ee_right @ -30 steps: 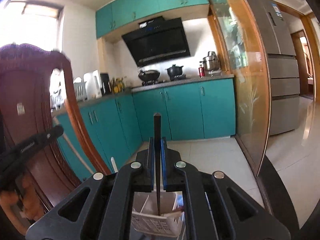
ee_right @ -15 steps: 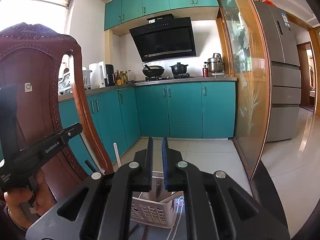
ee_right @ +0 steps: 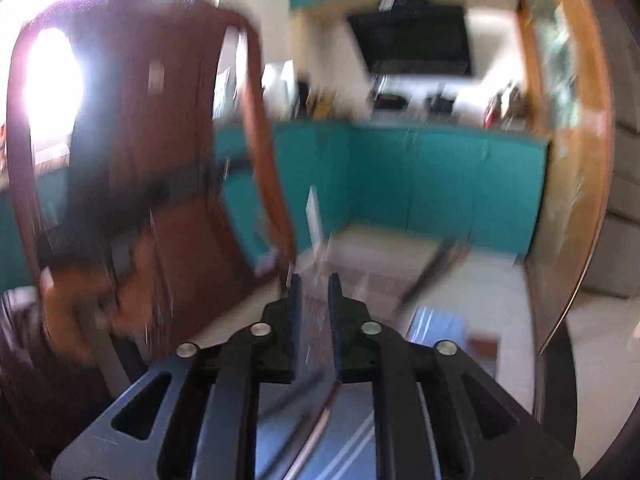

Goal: Organize utensils
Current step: 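Open both tools to release the chopsticks and withdraw toward the towel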

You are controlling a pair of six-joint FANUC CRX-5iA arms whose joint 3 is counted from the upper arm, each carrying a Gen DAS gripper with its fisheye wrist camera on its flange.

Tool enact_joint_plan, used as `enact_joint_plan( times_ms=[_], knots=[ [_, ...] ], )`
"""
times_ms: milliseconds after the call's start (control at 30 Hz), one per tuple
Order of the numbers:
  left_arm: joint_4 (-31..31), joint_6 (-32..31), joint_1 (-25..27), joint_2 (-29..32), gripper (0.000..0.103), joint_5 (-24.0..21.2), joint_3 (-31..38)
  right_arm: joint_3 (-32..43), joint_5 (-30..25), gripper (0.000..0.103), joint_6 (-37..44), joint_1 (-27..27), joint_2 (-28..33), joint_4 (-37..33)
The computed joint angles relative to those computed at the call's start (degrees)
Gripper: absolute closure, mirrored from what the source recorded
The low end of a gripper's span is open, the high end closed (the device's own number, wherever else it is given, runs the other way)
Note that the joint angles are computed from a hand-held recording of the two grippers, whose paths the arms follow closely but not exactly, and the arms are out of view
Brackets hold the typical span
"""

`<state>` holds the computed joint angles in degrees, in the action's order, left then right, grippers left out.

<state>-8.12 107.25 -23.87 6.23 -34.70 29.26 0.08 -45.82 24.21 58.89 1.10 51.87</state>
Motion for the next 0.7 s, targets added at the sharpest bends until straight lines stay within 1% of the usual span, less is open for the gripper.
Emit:
enact_joint_plan(
  times_ms=[33, 67, 100, 167, 200, 233, 267, 300, 367, 433, 467, 500, 600, 700],
  knots=[
    [0.2, -0.7, -0.1, -0.1, 0.091, -0.6, -0.6, 2.1, -1.7, 0.088, 3.5, 0.1, 1.2, -5.6],
    [0.9, -2.0, -0.1, 0.0, 0.090, -1.3, -1.2, 5.7, -5.5, 0.088, 7.6, 0.0, 3.3, -12.6],
    [1.7, -3.3, -0.1, 0.2, 0.090, -2.0, -1.6, 10.3, -11.0, 0.088, 10.5, -0.6, 6.5, -19.1],
    [4.9, -7.1, 0.3, 0.8, 0.089, -4.6, -2.8, 15.3, -16.6, 0.088, 14.1, -2.1, 10.3, -27.0],
    [5.1, -7.6, 0.2, 1.0, 0.088, -5.7, -3.1, 17.1, -18.4, 0.088, 15.4, -2.7, 11.6, -30.0],
    [5.9, -9.0, 0.2, 2.0, 0.087, -8.9, -2.4, 17.8, -19.4, 0.088, 16.2, -3.0, 12.3, -31.7],
    [6.4, -9.4, 0.3, 2.7, 0.084, -11.1, -1.8, 19.3, -21.2, 0.088, 17.4, -3.4, 13.4, -33.9],
    [7.3, -9.7, 0.4, 3.7, 0.083, -14.3, -1.0, 20.1, -22.3, 0.088, 17.8, -3.5, 14.1, -34.6],
    [9.1, -11.1, 0.8, 4.7, 0.082, -17.2, -0.4, 21.1, -24.0, 0.088, 18.1, -3.9, 15.1, -36.5],
    [9.5, -12.2, 0.9, 4.9, 0.081, -18.5, -0.5, 22.5, -25.7, 0.087, 18.5, -4.7, 16.1, -39.7],
    [9.4, -12.4, 0.9, 4.7, 0.077, -18.6, -0.7, 22.6, -25.6, 0.085, 18.4, -5.0, 16.2, -40.8],
    [9.4, -12.6, 0.9, 4.7, 0.073, -18.7, -0.8, 22.1, -24.7, 0.085, 18.0, -5.3, 15.9, -41.6],
    [9.7, -13.2, 1.2, 4.6, 0.068, -19.3, -1.0, 22.1, -24.3, 0.087, 17.8, -5.4, 16.0, -41.3],
    [9.1, -13.2, 1.3, 5.8, 0.066, -22.3, 0.6, 21.2, -23.6, 0.089, 16.6, -5.5, 15.4, -41.3]
  ],
)
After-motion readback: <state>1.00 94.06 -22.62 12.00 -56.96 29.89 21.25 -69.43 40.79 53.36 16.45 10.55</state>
